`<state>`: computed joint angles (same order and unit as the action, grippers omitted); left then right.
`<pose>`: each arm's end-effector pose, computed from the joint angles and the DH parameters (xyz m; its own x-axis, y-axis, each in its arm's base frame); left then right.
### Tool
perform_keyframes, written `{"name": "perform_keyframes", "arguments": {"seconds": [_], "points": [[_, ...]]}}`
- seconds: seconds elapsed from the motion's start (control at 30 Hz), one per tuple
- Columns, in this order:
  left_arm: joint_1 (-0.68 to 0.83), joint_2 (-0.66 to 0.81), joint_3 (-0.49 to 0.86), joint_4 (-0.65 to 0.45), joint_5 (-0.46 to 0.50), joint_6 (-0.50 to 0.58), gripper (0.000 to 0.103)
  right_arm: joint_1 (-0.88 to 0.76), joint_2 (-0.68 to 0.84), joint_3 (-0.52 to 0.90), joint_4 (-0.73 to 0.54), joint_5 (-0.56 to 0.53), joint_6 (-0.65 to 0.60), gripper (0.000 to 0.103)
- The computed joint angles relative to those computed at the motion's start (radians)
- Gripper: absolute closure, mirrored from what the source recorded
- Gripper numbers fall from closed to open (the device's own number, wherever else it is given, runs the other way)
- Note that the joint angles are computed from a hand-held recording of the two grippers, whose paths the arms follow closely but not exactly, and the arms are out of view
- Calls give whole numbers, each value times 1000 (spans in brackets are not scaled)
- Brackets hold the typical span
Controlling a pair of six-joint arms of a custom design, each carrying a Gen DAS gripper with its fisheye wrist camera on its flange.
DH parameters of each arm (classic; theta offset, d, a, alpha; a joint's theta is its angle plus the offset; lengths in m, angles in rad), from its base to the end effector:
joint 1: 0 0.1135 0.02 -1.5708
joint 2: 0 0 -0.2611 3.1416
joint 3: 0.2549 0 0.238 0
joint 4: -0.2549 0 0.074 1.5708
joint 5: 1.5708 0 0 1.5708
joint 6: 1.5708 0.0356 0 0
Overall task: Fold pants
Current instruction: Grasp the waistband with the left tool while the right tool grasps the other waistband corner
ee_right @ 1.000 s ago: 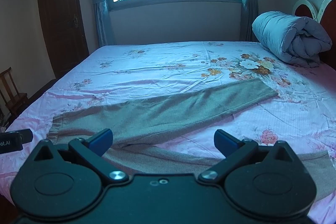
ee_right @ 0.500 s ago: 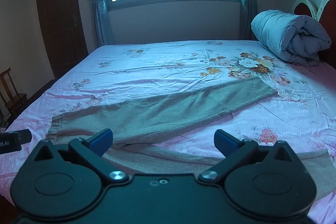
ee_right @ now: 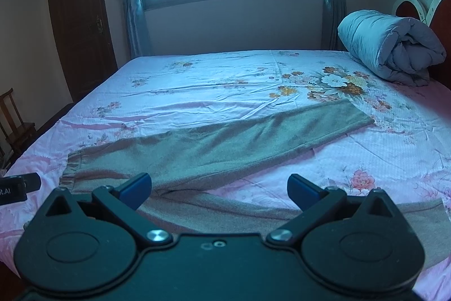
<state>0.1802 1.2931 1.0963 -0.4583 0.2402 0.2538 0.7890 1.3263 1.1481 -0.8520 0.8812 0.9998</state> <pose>0.2692 0.0404 0.3123 -0.5773 0.1427 -0.8040 0.1617 0.9851 0.0588 0.1913 0.1537 0.3022 -0.4710 0.2854 -0.8347 0.4154 0.9065 0.0755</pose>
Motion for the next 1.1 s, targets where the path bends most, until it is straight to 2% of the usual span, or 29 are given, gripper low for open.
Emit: {"name": "perform_keyframes", "arguments": {"seconds": [0.3,0.47,0.67,0.87,0.97,1.1], "points": [[0,61,24,13,-5,19,0,-28,11,-7,33,-27,-37,6],[-3,128,61,30,-6,53,0,-69,25,-14,78,-59,-106,6],[-9,265,168,26,-10,94,0,-147,57,-16,154,-128,-222,6],[-14,446,320,23,-21,181,0,-260,100,-34,302,-267,-431,6],[-15,561,435,-20,-20,219,0,-332,129,-33,376,-379,-572,6],[-22,707,598,-73,-18,262,0,-407,188,-6,425,-473,-730,6]]}}
